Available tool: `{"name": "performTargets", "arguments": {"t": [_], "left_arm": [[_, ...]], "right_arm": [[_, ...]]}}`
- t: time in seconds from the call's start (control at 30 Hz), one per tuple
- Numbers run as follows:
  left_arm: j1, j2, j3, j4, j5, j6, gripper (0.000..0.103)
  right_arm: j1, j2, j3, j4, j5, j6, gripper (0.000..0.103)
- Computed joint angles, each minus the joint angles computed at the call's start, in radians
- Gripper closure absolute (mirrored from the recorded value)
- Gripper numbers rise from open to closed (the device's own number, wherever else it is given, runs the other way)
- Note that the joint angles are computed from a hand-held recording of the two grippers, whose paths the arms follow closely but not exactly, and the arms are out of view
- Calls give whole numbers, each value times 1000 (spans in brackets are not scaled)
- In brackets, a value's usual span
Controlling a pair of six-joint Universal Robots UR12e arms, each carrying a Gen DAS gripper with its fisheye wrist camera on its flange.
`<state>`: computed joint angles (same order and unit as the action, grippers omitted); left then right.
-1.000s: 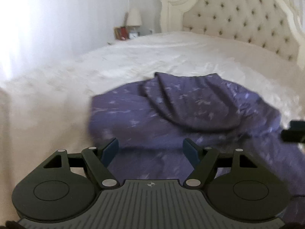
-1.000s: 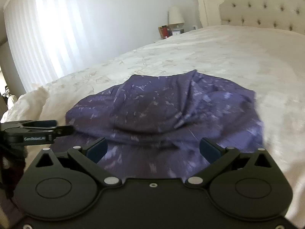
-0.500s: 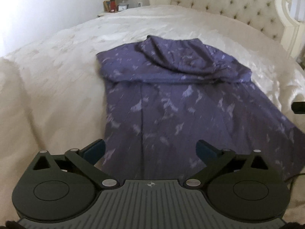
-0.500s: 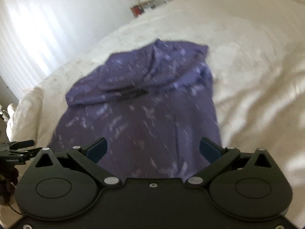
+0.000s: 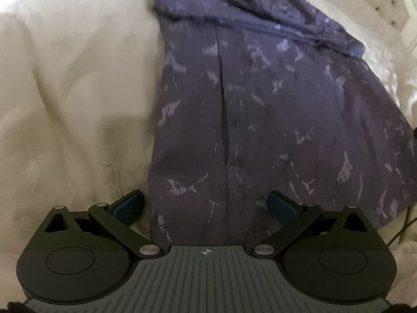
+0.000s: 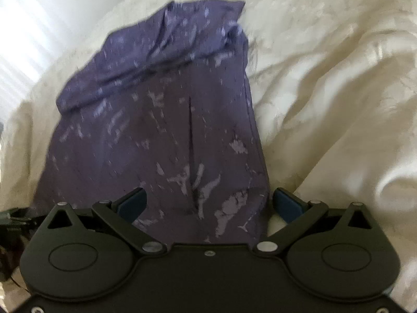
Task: Fold large clothes
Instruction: 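Move both tools over the jacket hem, then grasp the hem with both tools and fold it up toward the hood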
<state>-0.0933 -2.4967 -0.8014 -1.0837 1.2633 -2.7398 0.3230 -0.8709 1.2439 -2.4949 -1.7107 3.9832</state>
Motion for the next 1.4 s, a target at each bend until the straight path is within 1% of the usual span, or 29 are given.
{"name": "performTargets", "arguments": {"t": [0.1,0.23,0.3,0.33,0.5,0.77,0.9,0.93,0.97,1.0,1.03,1.07,1.1,1.13,1.17,1.2,1.23,1.27,1.33,1.4], "left_arm": [[1,-15,25,-36,-6,-5,0],[-1,-13,16,-29,0,-1,0],[0,-8,2,-16,-2,-2,0],[0,-13,12,-22,-4,-3,0],[6,-9,6,-20,-23,-8,0],[20,4,5,-100,-72,54,1],[21,0,18,-125,-76,70,2],[21,1,14,-120,-80,67,6],[23,8,0,-101,-85,60,19],[25,12,-10,-86,-93,51,28],[27,15,-15,-77,-101,44,33],[29,20,-26,-57,-107,29,46],[34,24,-37,-36,-124,9,62],[40,27,-42,-32,-153,-2,70],[47,30,-53,-14,-188,-18,80],[50,35,-65,7,-207,-30,85],[53,40,-77,30,-219,-41,87],[55,47,-91,57,-237,-53,89],[61,62,-124,119,-278,-76,91],[67,75,-154,186,-320,-114,92]], "right_arm": [[-4,12,-24,56,30,-31,0],[-7,25,-49,108,83,-77,0],[-9,28,-52,113,116,-97,0],[-8,31,-54,116,124,-105,0],[-4,34,-54,115,141,-124,0],[-3,35,-57,124,157,-138,0],[-6,34,-54,118,174,-142,0],[-7,33,-51,114,179,-144,0],[-8,32,-48,107,186,-144,0],[-9,29,-40,90,194,-143,0],[-11,25,-29,66,205,-141,0],[-13,19,-13,35,217,-138,0],[-15,12,3,4,225,-132,3],[-17,5,21,-32,230,-122,8],[-18,-2,37,-65,228,-103,28],[-18,-11,57,-90,217,-77,48],[-16,-18,67,-92,191,-56,56],[-14,-24,76,-96,170,-42,72],[-16,-38,117,-183,172,-11,77],[-15,-46,144,-265,156,-2,81]]}}
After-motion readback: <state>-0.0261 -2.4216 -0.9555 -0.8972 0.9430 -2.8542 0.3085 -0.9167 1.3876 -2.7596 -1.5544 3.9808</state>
